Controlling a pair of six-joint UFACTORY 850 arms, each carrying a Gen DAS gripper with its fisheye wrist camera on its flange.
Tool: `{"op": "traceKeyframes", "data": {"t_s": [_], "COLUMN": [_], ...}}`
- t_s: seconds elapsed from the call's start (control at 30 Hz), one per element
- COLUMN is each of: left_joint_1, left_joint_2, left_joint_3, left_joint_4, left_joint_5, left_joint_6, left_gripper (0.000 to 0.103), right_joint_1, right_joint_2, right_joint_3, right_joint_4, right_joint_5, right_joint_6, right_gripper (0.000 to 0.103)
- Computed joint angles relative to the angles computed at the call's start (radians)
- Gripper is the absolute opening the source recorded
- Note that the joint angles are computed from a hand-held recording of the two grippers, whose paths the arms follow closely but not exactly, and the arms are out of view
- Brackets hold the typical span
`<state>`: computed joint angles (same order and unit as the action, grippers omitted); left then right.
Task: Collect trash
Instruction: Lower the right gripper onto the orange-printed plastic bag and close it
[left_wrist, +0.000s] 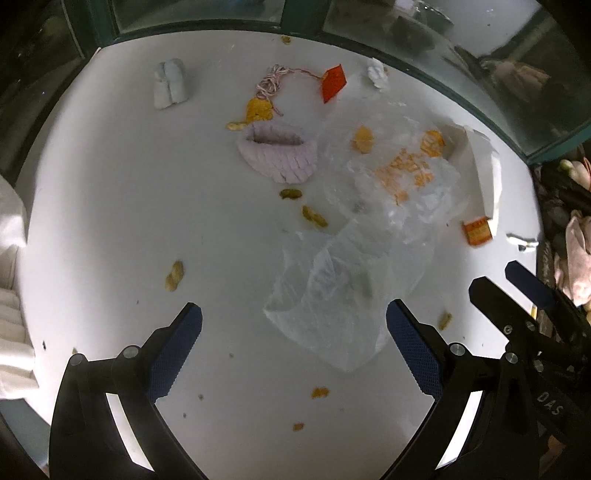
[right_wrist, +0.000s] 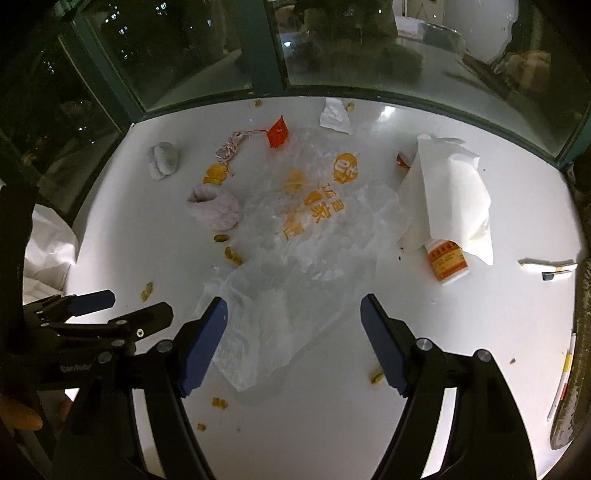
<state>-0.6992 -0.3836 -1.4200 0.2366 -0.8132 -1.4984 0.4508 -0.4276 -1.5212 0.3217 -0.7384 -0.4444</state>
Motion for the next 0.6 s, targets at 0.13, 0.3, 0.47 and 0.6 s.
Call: {"op": "traceKeyframes", "data": {"t_s": [0.13, 0.3, 0.47, 0.6], "left_joint_1": [0.03, 0.067, 0.108, 0.138], "left_joint_2": [-0.024, -0.041, -0.061, -0.069], "left_joint_3": [-0.011, -0.001, 0.005, 0.014], "left_joint_4": [-0.011, -0.016, -0.04, -0.037], "left_joint_5": [-0.004, 0.02, 0.036, 0.056], "left_joint_6": [0.066, 0.103, 0.136, 0.126], "left_gripper": [0.097, 0.097, 0.097, 0.097], "right_joint_1": [0.007, 0.014, 0.023, 0.031], "right_joint_2": [-0.051, -0.112, -0.184, -0.244], "right_joint_3": [-0.041, -0.095, -0.165, -0.232], "right_joint_4": [-0.026, -0.033, -0.034, -0.065], "right_joint_5": [0.007, 0.006, 0.005, 0.019], "right_joint_6": [0.035, 0.052, 0.05, 0.056], "right_gripper": [0.083, 0.083, 0.083, 0.088]}}
